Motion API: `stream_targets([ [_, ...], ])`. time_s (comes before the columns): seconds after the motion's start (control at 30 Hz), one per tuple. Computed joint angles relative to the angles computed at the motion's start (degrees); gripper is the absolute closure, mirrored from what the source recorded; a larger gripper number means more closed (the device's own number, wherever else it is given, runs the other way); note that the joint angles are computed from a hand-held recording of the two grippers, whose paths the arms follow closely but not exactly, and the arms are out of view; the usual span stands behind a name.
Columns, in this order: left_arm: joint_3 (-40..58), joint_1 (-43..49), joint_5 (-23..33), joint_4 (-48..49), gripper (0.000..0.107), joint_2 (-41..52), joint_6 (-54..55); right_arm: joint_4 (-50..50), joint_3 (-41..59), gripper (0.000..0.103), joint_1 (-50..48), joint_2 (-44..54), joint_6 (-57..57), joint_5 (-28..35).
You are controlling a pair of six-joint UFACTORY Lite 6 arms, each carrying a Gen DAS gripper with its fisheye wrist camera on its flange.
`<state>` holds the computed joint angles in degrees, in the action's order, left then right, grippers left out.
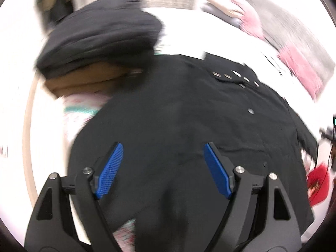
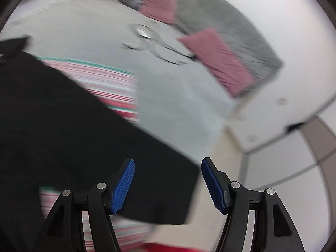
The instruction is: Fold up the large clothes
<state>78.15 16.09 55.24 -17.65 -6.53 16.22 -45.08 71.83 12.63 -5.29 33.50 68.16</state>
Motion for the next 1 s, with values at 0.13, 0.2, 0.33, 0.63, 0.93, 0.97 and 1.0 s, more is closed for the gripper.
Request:
stream_targets([
  [0.13, -1.2, 16.9, 3.9, -5.9, 0.027, 1.1, 10.9, 11.2, 2.5, 0.036, 11.4, -0.4, 3.1, 0.0],
  [0.2, -3.2, 24.5, 3.5, -7.4, 0.027, 2.7, 16.0, 14.7, 4.0, 0.036, 17.9, 2.0, 6.6, -1.1],
  [0.33, -7.2, 34.8, 1.5, -11.3, 0.027, 9.0, 23.4, 18.6, 9.1, 0.036, 24.8, 9.7, 8.8, -4.6],
  [0.63, -11.8, 50.6, 8.9, -26.5, 0.027, 28.4, 33.0, 18.6, 10.1, 0.036, 35.3, 18.4, 9.8, -6.5],
  [0.93, -11.9, 55.1, 18.9, -34.1, 0.031, 39.5, 33.8, 20.2, 14.0, 0.036, 38.6, 22.8, 7.9, -6.5],
  [0.97, -11.6, 55.9, 20.6, -34.2, 0.043, 40.1, 33.8, 20.6, 13.9, 0.036, 39.0, 22.4, 7.9, -6.4],
  [1.0, -11.8, 56.3, 21.6, -34.6, 0.049, 39.5, 33.4, 21.0, 14.6, 0.036, 39.4, 23.1, 8.1, -6.6],
])
